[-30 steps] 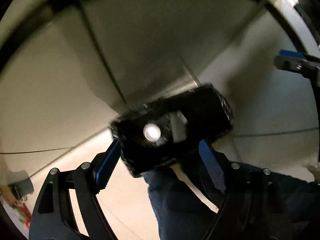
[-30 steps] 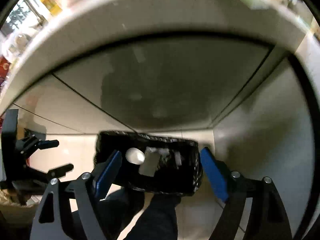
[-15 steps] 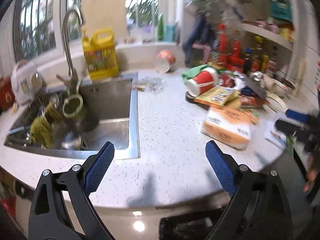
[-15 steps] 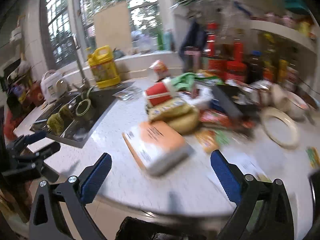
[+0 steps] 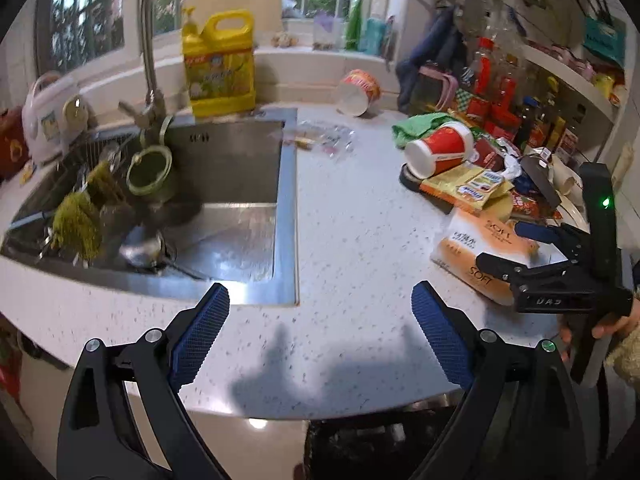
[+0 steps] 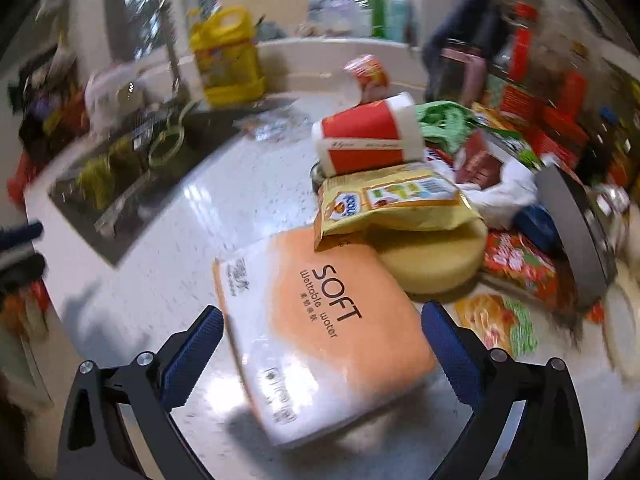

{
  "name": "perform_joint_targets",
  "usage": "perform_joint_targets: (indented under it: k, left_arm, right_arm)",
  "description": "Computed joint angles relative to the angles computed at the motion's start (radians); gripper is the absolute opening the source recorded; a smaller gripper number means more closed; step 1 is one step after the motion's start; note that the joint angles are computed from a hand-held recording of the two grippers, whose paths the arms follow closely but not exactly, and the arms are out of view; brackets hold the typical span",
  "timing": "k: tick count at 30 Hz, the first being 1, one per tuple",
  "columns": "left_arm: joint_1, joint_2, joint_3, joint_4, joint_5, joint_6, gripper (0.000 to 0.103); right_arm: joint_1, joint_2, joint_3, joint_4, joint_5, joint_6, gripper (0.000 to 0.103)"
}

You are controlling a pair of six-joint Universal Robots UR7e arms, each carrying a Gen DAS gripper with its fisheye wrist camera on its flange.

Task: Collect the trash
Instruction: 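Grasp the SOFT wet-wipes pack with the right tool while the left grasps the red cup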

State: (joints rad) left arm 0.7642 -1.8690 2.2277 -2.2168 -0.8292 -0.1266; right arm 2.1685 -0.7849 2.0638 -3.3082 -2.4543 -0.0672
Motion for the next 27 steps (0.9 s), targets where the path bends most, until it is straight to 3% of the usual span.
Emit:
perform_joint_targets:
  k: [3,8,11,14,17,21,27]
  left_arm:
    - [0.005,-0.002,-0.006,0.013,-0.002,-0.010,0.090]
    - [0.022,0.023,-0.022,0.001,-0.015,-0.025,0.091]
    - [0.038,0.055,-0.026,-0.046,-0.028,0.002,0.091]
    - [0.058,0.111,-0.045,-0.109,-0.063,0.058,0.091]
    - [0.084,0.197,-0.087,-0.175,-0.132,0.139,0.091]
    - [0.103,0.360,-0.173,-0.264,-0.217,0.274,0.091]
    - [0.086,0.614,-0.299,-0.377,-0.224,0.466,0.091]
  right_arm:
    - [-0.014,0.012,-0.023,0.050,-0.003,-0.049,0.098]
    - [-0.041,0.015,-0.047,0.153,0.007,-0.050,0.098]
    - [-0.044,-0.023,-0.023,0.161,0.061,-0.031,0.082]
    - [-0.046,-0.096,0.029,0.168,0.150,0.034,0.073]
    - [-0.008,-0.138,0.075,0.121,0.127,0.067,0.072]
    - [0.061,-0.246,0.171,0.094,0.093,0.190,0.072]
    - [0.120,-0.336,0.249,0.117,-0.013,0.378,0.073]
